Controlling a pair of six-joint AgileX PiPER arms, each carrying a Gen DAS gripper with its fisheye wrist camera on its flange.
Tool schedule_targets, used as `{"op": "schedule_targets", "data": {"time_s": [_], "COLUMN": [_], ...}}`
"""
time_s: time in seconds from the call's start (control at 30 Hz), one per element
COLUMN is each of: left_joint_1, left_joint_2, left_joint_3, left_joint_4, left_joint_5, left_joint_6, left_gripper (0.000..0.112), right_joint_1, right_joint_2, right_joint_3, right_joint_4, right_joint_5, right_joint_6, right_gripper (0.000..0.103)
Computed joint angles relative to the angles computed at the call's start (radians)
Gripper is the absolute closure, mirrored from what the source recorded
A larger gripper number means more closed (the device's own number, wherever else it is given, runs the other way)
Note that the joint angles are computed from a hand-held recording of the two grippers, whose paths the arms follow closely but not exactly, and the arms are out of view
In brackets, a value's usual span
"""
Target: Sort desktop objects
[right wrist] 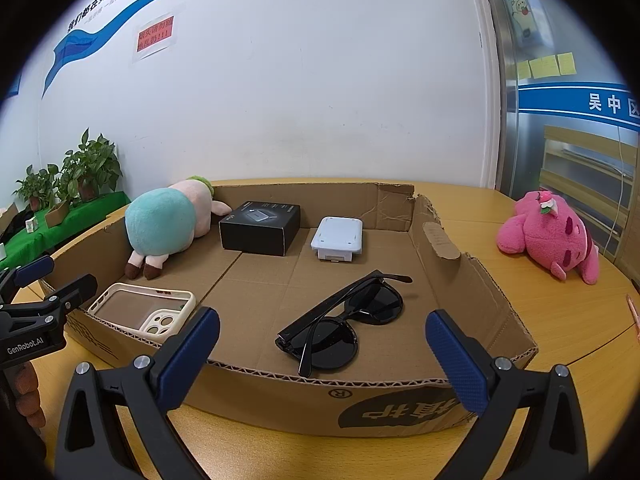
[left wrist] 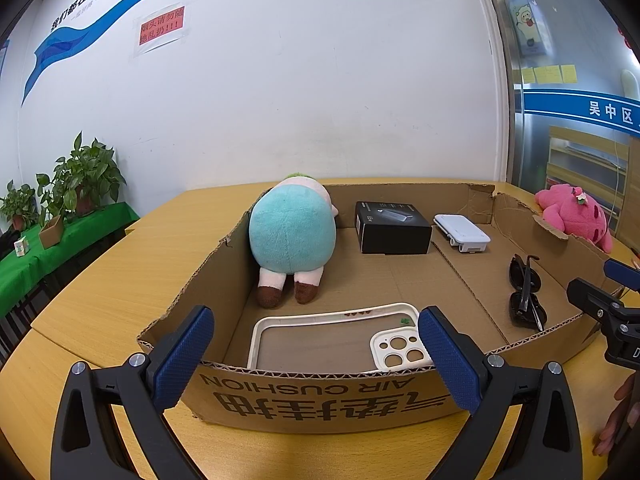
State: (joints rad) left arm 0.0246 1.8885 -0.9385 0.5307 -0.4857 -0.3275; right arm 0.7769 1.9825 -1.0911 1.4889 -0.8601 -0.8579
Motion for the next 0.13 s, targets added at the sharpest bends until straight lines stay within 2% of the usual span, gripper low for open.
{"op": "schedule_targets", "data": {"time_s": [0.13], "left_joint_1": [-0.003], "left_joint_2": [-0.002], "left_joint_3": [0.002], "left_joint_4": [-0.011], "left_joint_5": [0.002], "left_joint_6": [0.010], "left_gripper": [0.009], "right_joint_1": [0.000], "right_joint_2": [0.000], "right_joint_3": [0.000], "right_joint_4": [0.000], "right_joint_5": [0.000], "right_joint_6": [0.000], "right_gripper": [0.001]}}
